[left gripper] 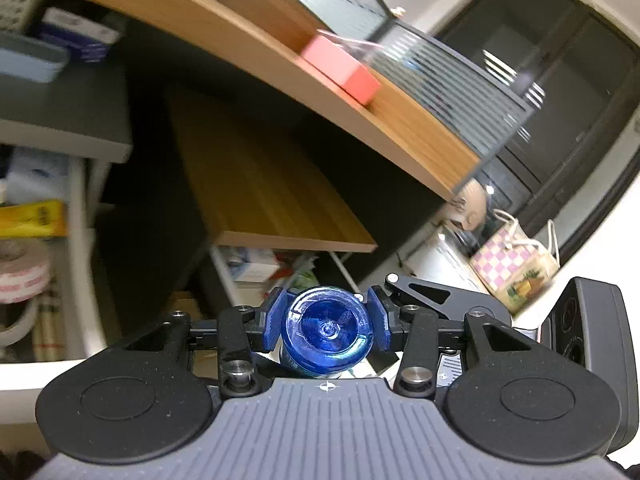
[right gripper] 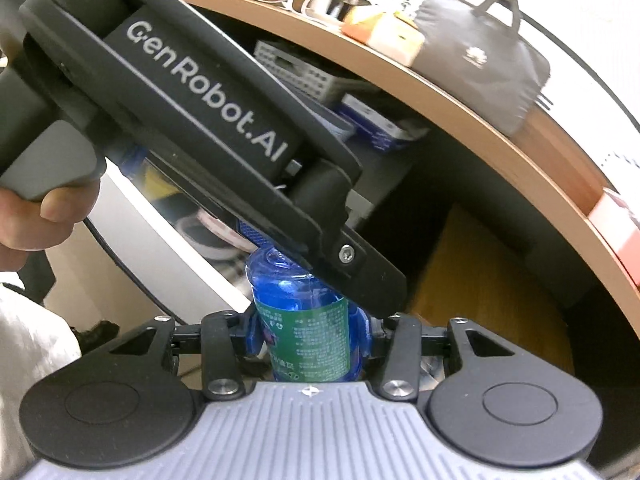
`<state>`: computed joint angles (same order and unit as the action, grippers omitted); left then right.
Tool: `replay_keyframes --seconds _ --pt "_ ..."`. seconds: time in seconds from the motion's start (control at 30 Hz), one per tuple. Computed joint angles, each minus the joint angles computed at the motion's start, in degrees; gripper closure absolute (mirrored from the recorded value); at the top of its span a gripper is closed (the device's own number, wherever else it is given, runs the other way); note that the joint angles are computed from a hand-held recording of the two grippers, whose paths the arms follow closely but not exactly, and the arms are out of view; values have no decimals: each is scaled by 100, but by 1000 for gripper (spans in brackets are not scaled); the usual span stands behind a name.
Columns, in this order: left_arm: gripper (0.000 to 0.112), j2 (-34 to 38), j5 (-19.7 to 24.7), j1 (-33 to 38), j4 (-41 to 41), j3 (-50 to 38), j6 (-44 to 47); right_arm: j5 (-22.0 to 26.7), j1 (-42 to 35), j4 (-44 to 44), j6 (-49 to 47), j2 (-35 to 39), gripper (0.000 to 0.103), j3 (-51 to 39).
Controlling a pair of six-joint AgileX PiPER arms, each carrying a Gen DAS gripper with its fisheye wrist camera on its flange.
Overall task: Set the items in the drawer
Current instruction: 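Turn the bottle upright with both tools above the open white drawer, then lower the bottle into the drawer with the left tool while the right tool releases it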
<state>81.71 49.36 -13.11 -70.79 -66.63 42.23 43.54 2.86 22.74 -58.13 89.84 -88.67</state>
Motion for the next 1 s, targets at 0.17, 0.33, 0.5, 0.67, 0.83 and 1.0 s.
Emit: replay_keyframes --seconds 0.17,0.33,0.5,0.67,0.83,1.0 --pt "66 41 573 836 -238 190 17 -136 567 -344 415 316 54 -238" --pt "66 277 1021 1454 -663 396 72 -103 851 -543 576 682 55 -646" --pt "65 448 1271 1882 -1099 641 265 -49 1079 -712 677 1105 55 -1151" --pt "65 629 1324 2123 -1286 684 139 -140 1098 -537 393 1189 55 -1086" --pt "65 745 1285 2375 -1598 860 111 178 1207 -483 304 1745 55 -1852" --pt "65 636 918 2560 -1942 1258 112 350 1348 -331 57 1930 55 -1949"
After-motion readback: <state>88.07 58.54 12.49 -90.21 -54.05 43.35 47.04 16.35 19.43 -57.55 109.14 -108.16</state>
